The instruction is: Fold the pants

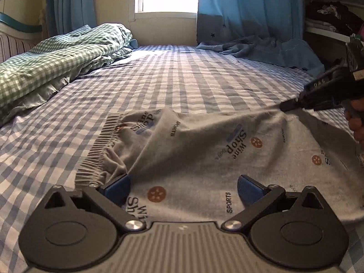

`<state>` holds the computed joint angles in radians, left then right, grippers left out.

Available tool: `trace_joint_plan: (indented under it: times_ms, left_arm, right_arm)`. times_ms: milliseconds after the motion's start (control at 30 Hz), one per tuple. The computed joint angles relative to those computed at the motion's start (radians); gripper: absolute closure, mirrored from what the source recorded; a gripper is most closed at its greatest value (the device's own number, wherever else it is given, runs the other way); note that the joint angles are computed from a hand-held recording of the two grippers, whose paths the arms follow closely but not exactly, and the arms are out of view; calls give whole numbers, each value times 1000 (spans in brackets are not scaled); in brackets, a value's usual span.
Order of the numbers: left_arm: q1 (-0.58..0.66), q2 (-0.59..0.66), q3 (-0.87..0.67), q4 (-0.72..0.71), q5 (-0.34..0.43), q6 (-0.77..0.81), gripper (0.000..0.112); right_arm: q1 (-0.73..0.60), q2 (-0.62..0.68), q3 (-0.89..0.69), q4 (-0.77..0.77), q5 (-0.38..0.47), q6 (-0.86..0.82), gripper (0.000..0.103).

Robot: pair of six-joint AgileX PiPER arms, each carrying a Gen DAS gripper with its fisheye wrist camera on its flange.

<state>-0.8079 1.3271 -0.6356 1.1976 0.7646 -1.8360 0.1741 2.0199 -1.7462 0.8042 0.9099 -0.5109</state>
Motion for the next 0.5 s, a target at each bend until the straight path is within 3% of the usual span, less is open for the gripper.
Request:
trace_joint_plan:
  times_ms: [33, 100, 167, 300, 367, 500]
  left_arm:
    - [10, -24, -1, 4, 9, 7, 10]
    - [38, -58, -9, 26, 21, 7, 10]
    - [87, -64, -42, 27, 13, 37, 10]
    - [215, 45, -143, 44, -75, 145, 10]
    - [240, 138, -194, 25, -65, 188, 10]
    - [242, 224, -199, 53, -39, 172, 10]
  right_arm:
    - [6, 0, 6, -21, -9, 2, 102]
    - [18, -20, 37, -52, -48, -8, 89]
    - [27, -73, 107, -58, -124, -36, 59]
    - [35, -249, 339, -12, -306, -156, 40]
    - [53, -358, 481, -49, -402, -190, 26]
    - [64, -597, 799, -123, -598, -279, 14]
